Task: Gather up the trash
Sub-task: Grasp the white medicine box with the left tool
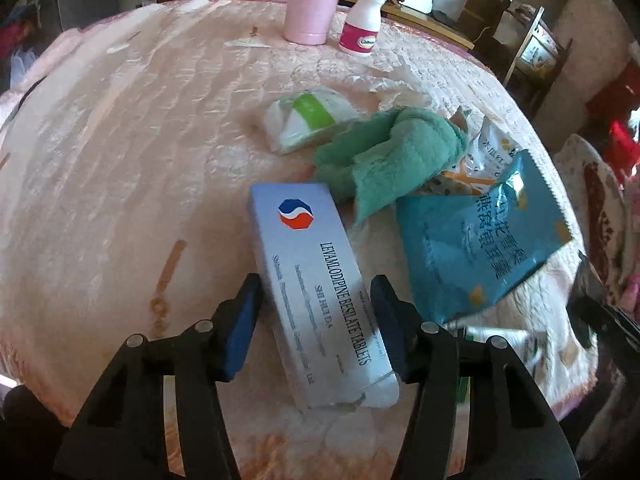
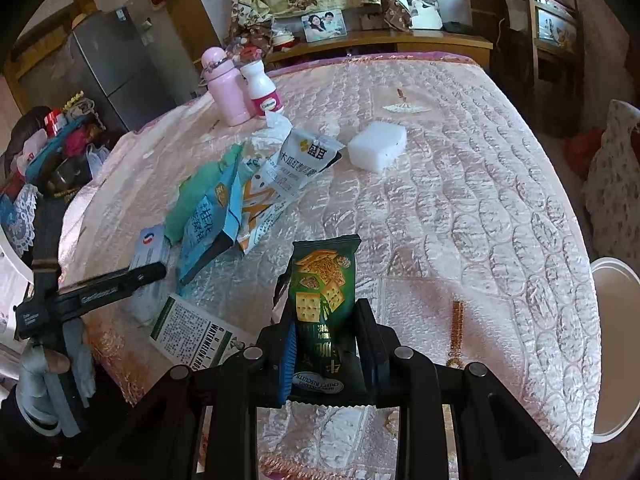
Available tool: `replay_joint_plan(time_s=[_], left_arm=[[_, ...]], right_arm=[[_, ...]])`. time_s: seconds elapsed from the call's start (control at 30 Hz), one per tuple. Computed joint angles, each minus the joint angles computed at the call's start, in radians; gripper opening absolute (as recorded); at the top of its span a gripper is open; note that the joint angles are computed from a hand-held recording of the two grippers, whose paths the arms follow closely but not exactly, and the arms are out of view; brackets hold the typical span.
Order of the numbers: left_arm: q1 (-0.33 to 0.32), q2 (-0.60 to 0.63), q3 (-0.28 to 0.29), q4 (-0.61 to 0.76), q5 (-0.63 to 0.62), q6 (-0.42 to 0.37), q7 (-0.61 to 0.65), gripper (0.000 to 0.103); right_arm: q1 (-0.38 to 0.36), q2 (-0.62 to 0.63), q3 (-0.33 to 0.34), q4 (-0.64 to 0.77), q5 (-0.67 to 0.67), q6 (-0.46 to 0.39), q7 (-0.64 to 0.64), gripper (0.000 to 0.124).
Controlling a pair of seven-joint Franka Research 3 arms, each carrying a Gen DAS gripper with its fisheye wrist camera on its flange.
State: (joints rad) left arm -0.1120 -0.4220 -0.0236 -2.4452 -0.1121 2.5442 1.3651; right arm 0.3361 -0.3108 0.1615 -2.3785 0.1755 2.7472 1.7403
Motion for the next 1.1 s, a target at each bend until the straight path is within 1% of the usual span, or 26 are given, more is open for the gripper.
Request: replay_joint_plan(time_s=[0.07,0.1,0.13,0.23,0.3,0.4,0.47,0.5,0.53,0.6,0.63,0.7,0.77,0.8,0.87,0.93,1.0,1.03,1.1], left_arm=[[-0.009,-0.037,0.017,-0.009,-0.015,-0.011,0.029,0.053],[-0.010,-0.049,0.018,-0.009,-0.016,-0.015,0.035,0.047],[-0.013,-0.062,0.020,-0.007,-0.018,-0.019,0.044,0.022],[-0.045,-0.078,0.035,0.019,-0.049,-0.041,0.089,0.021],[-0.063,-0.072,0.036,0.034,-0.073,-0.036,0.111,0.021],[-0.064,-0.052,0.031,0.046,-0.081,-0.042,0.122,0.021],[-0.072,-0.055,0.039,0.038,-0.105,-0.051,0.141,0.022],[-0.071,-0.067,0.040,0.030,-0.111,-0.061,0.147,0.025],[-0.068,-0.073,0.034,0.023,-0.108,-0.061,0.149,0.040],[-0.061,-0.086,0.022,0.006,-0.094,-0.056,0.145,0.059],[-0.060,-0.089,0.021,-0.003,-0.092,-0.054,0.145,0.060],[-0.047,-0.075,0.008,-0.001,-0.064,-0.080,0.129,0.060],[-0.042,-0.061,0.008,-0.004,-0.057,-0.089,0.123,0.060],[-0.028,-0.073,-0.008,-0.025,-0.031,-0.049,0.110,0.060],[-0.006,-0.078,-0.031,-0.031,0.029,-0.041,0.083,0.060],[-0.012,-0.077,-0.020,-0.038,0.041,-0.036,0.089,0.060],[0.003,-0.076,-0.032,-0.046,0.084,-0.032,0.076,0.060],[0.007,-0.073,-0.034,-0.048,0.099,-0.034,0.072,0.060],[-0.004,-0.054,-0.022,-0.041,0.093,-0.056,0.078,0.060]], right_arm=[[0.001,-0.007,-0.001,-0.003,0.002,0.004,0.000,0.026],[0.002,-0.011,-0.001,-0.004,0.004,0.007,0.000,0.026],[0.002,-0.015,-0.002,-0.006,0.007,0.010,-0.002,0.026],[-0.004,-0.028,0.001,-0.010,0.004,0.016,0.006,0.026],[-0.011,-0.035,0.005,-0.014,-0.002,0.019,0.015,0.026],[-0.013,-0.047,0.004,-0.021,-0.002,0.013,0.020,0.026],[-0.015,-0.055,0.004,-0.028,-0.004,0.012,0.018,0.026],[-0.015,-0.056,0.003,-0.030,-0.003,0.011,0.017,0.026],[-0.015,-0.054,0.000,-0.030,0.000,0.010,0.015,0.026],[-0.013,-0.046,-0.005,-0.029,0.011,0.011,0.014,0.026],[-0.011,-0.044,-0.007,-0.029,0.017,0.013,0.011,0.026],[-0.005,-0.041,-0.009,-0.028,0.026,0.014,0.003,0.026],[-0.002,-0.039,-0.008,-0.027,0.028,0.012,-0.003,0.026],[-0.001,-0.038,-0.008,-0.026,0.029,0.010,-0.005,0.026],[-0.002,-0.038,-0.008,-0.025,0.029,0.004,-0.008,0.026],[-0.003,-0.034,-0.007,-0.022,0.029,0.001,-0.007,0.026],[-0.003,-0.032,-0.007,-0.020,0.030,0.002,-0.009,0.026],[-0.002,-0.031,-0.007,-0.020,0.031,0.002,-0.010,0.026],[-0.002,-0.027,-0.006,-0.016,0.029,0.002,-0.010,0.026]])
